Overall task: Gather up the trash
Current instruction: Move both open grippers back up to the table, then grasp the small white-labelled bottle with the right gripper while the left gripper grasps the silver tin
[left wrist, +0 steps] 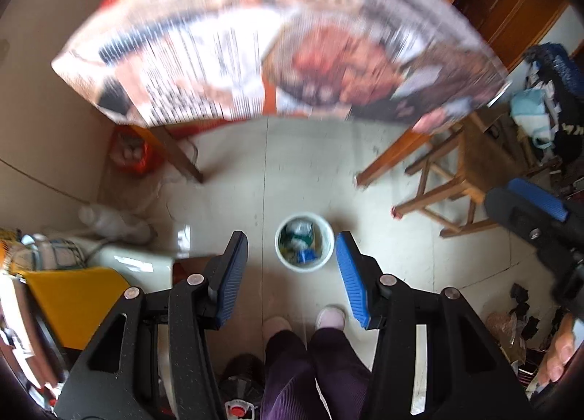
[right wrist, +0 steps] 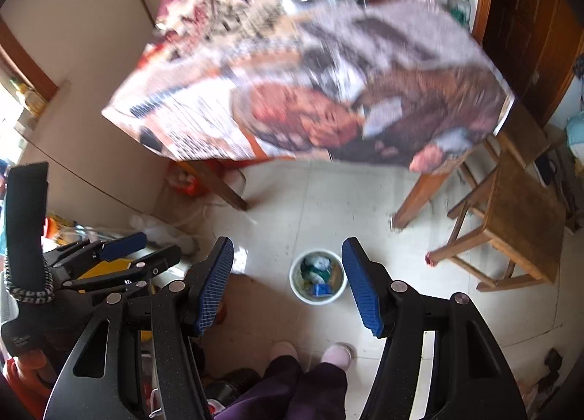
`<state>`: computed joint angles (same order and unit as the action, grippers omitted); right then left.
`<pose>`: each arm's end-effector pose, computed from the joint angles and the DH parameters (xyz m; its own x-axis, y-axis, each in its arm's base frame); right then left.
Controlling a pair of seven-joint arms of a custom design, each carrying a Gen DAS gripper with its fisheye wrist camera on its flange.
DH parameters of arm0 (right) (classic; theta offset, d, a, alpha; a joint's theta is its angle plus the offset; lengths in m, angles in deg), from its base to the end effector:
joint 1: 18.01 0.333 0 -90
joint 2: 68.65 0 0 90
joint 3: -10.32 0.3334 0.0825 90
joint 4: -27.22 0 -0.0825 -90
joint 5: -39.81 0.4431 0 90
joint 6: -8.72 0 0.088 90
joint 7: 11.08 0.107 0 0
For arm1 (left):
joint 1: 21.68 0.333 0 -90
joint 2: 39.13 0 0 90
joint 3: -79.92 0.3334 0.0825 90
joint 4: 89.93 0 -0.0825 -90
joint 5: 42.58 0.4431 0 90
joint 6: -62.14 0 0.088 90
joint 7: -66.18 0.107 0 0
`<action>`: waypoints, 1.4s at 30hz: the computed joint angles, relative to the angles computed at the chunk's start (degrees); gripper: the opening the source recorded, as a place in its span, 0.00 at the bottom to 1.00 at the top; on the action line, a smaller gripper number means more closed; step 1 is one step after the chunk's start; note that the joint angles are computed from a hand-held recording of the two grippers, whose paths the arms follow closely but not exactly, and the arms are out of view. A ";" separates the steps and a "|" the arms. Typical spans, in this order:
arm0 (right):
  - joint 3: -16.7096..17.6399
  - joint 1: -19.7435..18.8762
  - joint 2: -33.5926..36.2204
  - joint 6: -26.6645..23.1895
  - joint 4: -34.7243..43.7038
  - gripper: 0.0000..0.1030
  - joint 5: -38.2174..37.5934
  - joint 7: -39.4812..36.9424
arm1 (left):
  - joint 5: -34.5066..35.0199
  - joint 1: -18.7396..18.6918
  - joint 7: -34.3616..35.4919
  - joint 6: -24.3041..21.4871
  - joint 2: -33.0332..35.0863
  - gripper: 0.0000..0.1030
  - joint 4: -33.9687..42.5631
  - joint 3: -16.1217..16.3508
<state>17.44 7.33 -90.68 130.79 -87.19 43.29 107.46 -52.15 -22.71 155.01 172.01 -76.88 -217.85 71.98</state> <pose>0.4379 0.2955 0.6858 0.1077 -0.9628 -0.2480 -0.9045 0.0086 -0.4263 0.4164 -0.0929 0.6541 -0.1066 -0.9903 0.0890 -0.9413 0.0717 -0.3298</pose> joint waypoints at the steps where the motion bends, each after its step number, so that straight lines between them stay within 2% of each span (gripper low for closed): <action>1: 0.36 -0.09 -0.05 -0.43 1.41 0.56 -0.28 0.88 | -0.29 -0.10 0.42 -0.13 -0.31 0.48 0.98 0.46; 6: 2.76 -0.79 -0.27 0.05 6.74 0.56 -3.97 6.65 | -2.47 -0.20 3.04 -0.35 -1.54 0.48 6.60 2.79; 14: 6.32 -1.98 0.33 -0.56 14.51 0.56 -14.86 13.01 | -5.20 0.23 6.26 1.78 -2.98 0.48 13.02 4.66; 21: 7.43 -2.83 -0.01 0.91 16.06 0.58 -20.84 16.65 | -6.06 1.34 7.73 5.93 -3.09 0.56 15.60 5.60; 26: 6.33 -3.10 0.98 1.64 17.53 0.60 -21.60 15.71 | -5.60 1.90 8.20 7.06 -0.14 0.62 18.78 5.55; 28: 5.95 -3.61 1.50 2.28 17.85 0.81 -22.07 15.67 | -4.67 2.42 7.83 8.84 1.72 0.68 19.88 4.58; 29: 5.74 -4.18 1.58 3.48 17.50 0.82 -22.88 16.14 | -4.18 2.62 7.66 9.47 2.25 0.70 20.06 4.27; 36: 1.83 -5.55 6.81 6.80 21.30 0.83 -20.58 10.17 | 0.70 3.95 0.49 13.09 12.32 0.71 26.98 0.35; 42: -1.48 -7.11 12.65 6.81 27.95 0.83 -15.61 2.42 | 4.66 2.14 -6.75 12.19 25.03 0.71 39.92 -1.53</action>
<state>15.97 0.22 -78.03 137.60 -59.23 27.68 109.88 -47.49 -20.57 148.26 184.19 -51.86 -177.92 70.44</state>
